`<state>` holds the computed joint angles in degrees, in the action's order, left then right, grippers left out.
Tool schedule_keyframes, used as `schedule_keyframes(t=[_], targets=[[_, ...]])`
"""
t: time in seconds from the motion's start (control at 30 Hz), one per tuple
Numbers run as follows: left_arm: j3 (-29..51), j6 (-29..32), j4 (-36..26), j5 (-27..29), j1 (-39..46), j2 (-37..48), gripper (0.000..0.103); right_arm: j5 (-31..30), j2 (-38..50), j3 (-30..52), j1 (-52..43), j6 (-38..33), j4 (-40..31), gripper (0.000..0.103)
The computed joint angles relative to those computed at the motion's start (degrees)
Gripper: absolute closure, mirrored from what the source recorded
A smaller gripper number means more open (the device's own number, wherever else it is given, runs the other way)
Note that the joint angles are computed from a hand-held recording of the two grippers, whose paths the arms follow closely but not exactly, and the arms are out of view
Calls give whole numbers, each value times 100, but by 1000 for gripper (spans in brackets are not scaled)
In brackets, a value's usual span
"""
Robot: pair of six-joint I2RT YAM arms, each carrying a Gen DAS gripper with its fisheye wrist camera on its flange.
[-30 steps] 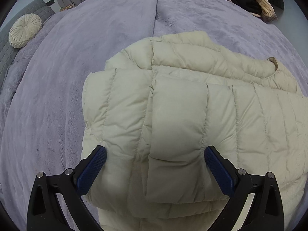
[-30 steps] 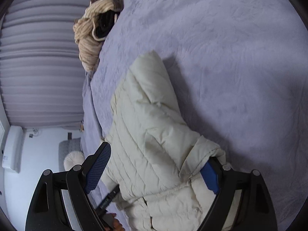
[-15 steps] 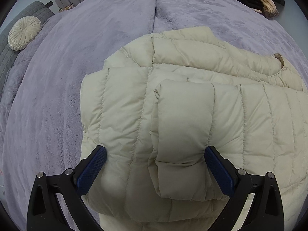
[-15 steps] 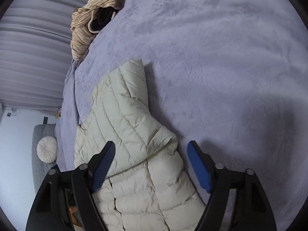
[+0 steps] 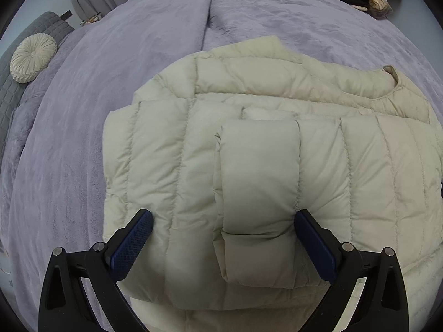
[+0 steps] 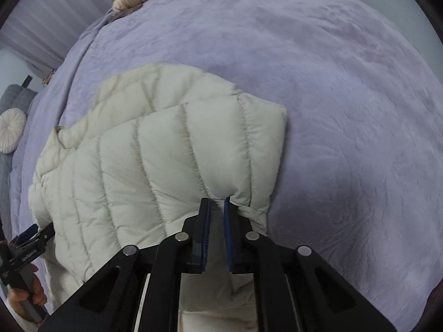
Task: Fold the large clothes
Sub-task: 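Lay the folded side flat and open the right gripper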
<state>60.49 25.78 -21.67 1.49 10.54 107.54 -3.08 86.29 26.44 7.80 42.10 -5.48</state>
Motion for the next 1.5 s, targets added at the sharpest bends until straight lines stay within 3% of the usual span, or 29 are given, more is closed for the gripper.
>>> schedule_keyframes(t=[0.1,0.23,0.43,0.53,0.63,0.77,1.0,1.5], targets=[[-204,20,212,-86,-106,-118,0,-208,-372,-250,-381,-110,-98,98],[14,-41,-137,-7,15,-139,0,30,-1128,-233,-312,15,-885,97],[212,93,-238,222,466,-426,0,153,-2028,-255,168,257,-1354,97],[455,53,-264,16,559,-18,0,264,-1789,-171,596,366,-1218,97],[276,190,136,-182,550,184,0,208,-1150,-132,682,434,-896,97],[306,84,42,-77,626,191,0,32,-820,-300,518,405,-503,97],[288,170,-177,-55,685,-78,0,181,-1472,-139,711,535,-1233,93],[-19,387,-959,82,780,-903,0,-25,-2550,-12,1483,1578,-2626,93]])
